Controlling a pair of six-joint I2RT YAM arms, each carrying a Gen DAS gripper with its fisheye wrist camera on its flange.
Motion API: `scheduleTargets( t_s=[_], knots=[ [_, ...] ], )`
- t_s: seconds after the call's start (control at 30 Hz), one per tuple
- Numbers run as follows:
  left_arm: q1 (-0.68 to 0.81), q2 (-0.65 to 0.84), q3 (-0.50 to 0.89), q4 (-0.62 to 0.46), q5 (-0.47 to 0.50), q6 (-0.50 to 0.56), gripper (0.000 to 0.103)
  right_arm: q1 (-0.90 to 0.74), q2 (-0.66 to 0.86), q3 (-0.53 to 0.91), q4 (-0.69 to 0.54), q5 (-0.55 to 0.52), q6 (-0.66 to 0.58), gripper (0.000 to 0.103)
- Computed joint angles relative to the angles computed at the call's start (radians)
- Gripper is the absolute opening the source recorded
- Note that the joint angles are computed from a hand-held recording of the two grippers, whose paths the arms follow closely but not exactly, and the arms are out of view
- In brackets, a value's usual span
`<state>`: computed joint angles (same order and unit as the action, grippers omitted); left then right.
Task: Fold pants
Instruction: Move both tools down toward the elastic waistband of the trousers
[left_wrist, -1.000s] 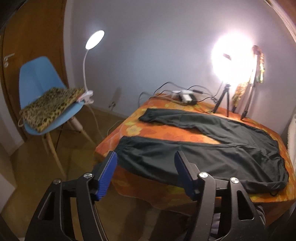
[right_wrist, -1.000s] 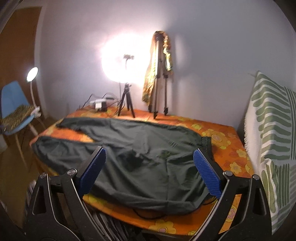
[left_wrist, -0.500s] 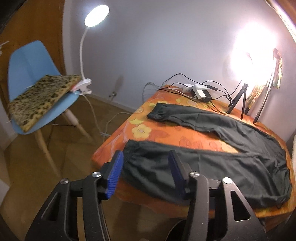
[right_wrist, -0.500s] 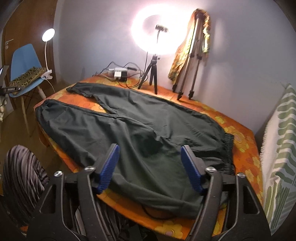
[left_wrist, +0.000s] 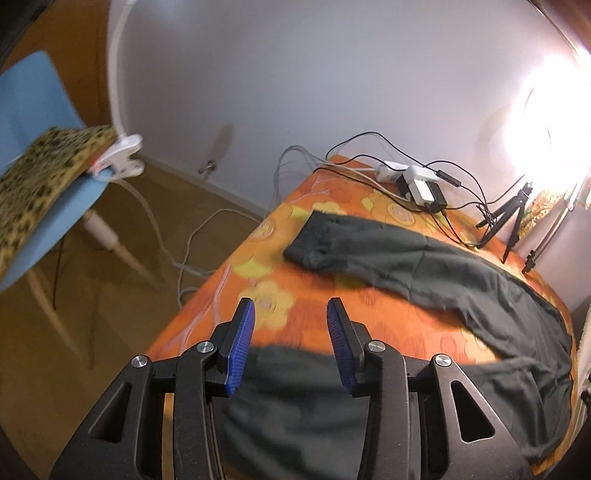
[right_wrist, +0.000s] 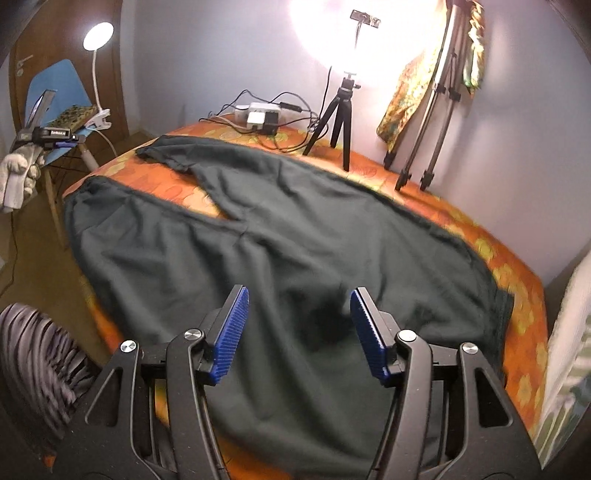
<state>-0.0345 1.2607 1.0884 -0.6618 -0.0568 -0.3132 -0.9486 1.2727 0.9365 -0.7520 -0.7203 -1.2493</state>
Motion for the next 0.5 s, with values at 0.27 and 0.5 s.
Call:
scheduleTargets(
  t_s=[0.27, 0.5],
  knots=[
    [0.014, 0.374, 0.334, -0.023, 0.067, 0.031, 0.04, 0.337, 0.267, 0.261, 0.159, 0.184, 0.24, 0.061],
    [0.038, 0.676, 0.633, -0.106, 0.162, 0.027, 0.058, 0.45, 0.617, 0.616, 0.126, 0.28, 0.3, 0.074]
  ],
)
